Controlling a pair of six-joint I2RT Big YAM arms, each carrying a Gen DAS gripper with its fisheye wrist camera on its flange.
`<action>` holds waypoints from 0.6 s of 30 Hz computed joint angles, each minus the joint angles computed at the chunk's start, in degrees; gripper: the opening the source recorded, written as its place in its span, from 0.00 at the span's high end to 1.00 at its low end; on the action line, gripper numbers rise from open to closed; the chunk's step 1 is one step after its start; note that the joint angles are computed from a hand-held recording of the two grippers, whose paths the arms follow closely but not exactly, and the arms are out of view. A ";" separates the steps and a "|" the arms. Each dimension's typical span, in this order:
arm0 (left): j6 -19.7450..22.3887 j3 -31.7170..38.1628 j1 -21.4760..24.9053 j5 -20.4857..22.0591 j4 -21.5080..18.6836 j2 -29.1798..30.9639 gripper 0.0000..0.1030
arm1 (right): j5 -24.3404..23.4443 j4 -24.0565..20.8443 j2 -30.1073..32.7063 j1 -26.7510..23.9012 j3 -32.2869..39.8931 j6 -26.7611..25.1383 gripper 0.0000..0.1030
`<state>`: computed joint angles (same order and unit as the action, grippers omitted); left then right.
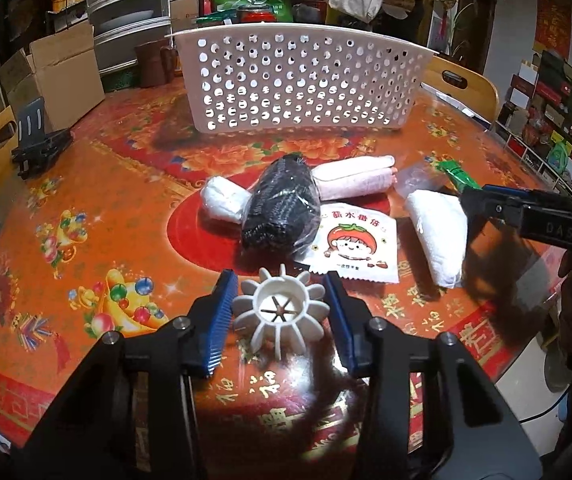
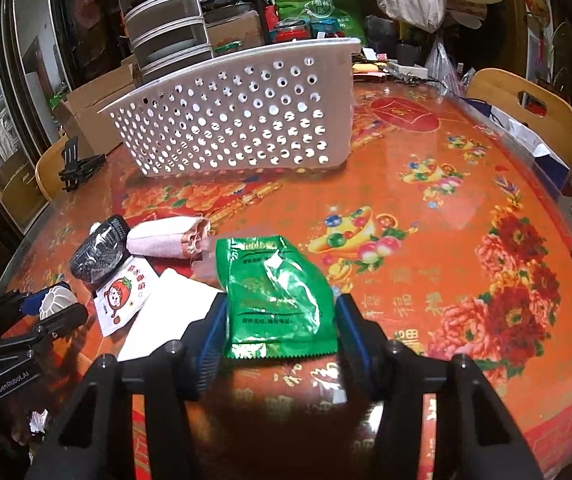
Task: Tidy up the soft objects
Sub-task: 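Carry the spiky piece and green packet over the white basket with both tools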
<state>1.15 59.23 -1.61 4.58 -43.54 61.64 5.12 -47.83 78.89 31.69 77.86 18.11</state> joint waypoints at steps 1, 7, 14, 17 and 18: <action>-0.05 0.07 0.03 0.00 0.03 -0.09 0.59 | 0.19 -0.04 -0.12 -0.01 0.02 0.00 0.48; -0.27 0.36 0.24 -0.11 0.23 -0.69 0.59 | 1.23 0.16 -0.72 0.10 0.32 -0.14 0.48; 0.12 2.17 0.23 -0.50 -0.44 -0.21 0.59 | 2.06 -0.36 -0.59 0.79 2.12 -1.13 0.48; 0.37 3.56 0.03 -0.67 -0.97 0.40 0.59 | 2.31 -0.86 -0.15 1.06 3.35 -1.78 0.48; 0.37 3.94 -0.10 -0.86 -1.04 0.59 0.59 | 2.40 -1.11 0.06 1.15 3.88 -1.98 0.48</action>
<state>1.52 63.17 -1.71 3.72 -44.58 62.23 7.52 -48.95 78.94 32.85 81.75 16.13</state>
